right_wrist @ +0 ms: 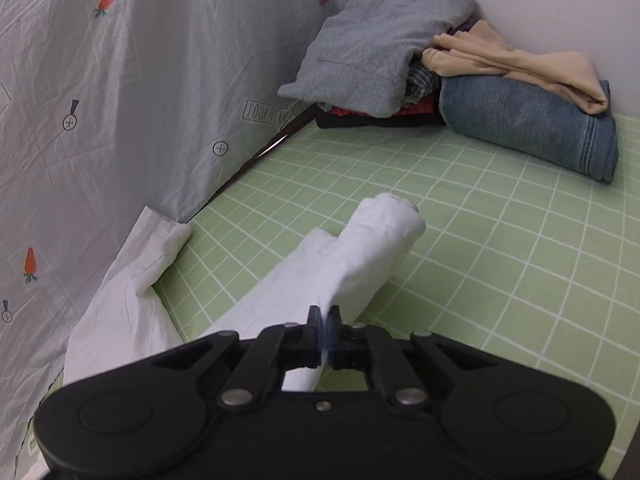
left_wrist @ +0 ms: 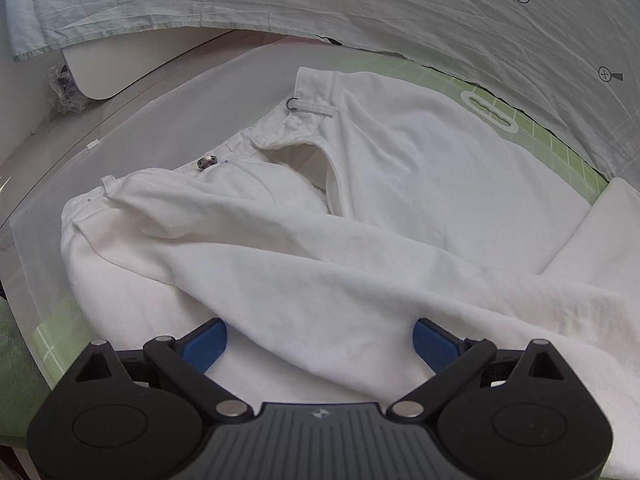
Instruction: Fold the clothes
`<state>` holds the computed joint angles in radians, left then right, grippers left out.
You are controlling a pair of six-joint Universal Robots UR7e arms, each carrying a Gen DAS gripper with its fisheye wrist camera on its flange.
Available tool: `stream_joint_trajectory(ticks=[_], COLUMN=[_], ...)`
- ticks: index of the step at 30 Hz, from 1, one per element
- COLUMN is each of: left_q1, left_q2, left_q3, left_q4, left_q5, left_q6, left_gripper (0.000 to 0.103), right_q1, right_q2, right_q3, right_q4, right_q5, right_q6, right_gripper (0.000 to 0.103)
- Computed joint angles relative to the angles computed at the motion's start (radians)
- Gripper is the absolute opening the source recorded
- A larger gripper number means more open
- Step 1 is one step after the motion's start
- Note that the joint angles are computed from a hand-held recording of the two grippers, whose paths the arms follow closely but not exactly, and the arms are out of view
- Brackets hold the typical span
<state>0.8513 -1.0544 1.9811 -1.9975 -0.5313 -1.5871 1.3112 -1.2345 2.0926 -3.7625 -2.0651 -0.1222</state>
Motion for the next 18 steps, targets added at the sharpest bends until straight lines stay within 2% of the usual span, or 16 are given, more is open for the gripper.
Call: stream_joint_trajectory(ticks=[5,10,12,14,15,16,17,18], left_q1=[0.002,-0.001,0.001,0.003,0.004,0.005,0.006,0.007], left_q2=[-0.036,-0.022,-0.005,0.01,0.017,0.021,0.025,0.028], left_q3=[0.048,0.031,0.006,-0.015,-0.024,-0.032,-0.04,-0.046], left_q4=[-0.036,0.014,0.074,0.122,0.138,0.152,0.166,0.176], left_q5=[-0.019,-0.019,-0.027,-0.034,-0.037,-0.04,-0.043,-0.047], left_q6=[-0.016,-0.018,-0.021,-0.029,-0.033,-0.038,-0.043,-0.049], left_gripper=[0.099,0.099,0.099,0.099,0.099,0.099,0.099,0.099], right_q1=[0.087,0.11,0.097,0.065,0.049,0.042,0.036,0.031], right_q2=[-0.038,0.017,0.055,0.08,0.097,0.104,0.097,0.082], right_q3=[0.009,-0.086,-0.15,-0.214,-0.248,-0.266,-0.261,-0.238], right_q4=[-0.097,-0.062,0.051,0.26,0.365,0.441,0.476,0.468], right_q5=[-0.095,-0.065,-0.024,0.019,0.035,0.036,0.05,0.072], right_q6=[-0.14,-0.274,-0.303,-0.238,-0.197,-0.155,-0.13,-0.121], right_gripper=[0.002,0.003,0.003,0.013,0.025,0.031,0.031,0.037])
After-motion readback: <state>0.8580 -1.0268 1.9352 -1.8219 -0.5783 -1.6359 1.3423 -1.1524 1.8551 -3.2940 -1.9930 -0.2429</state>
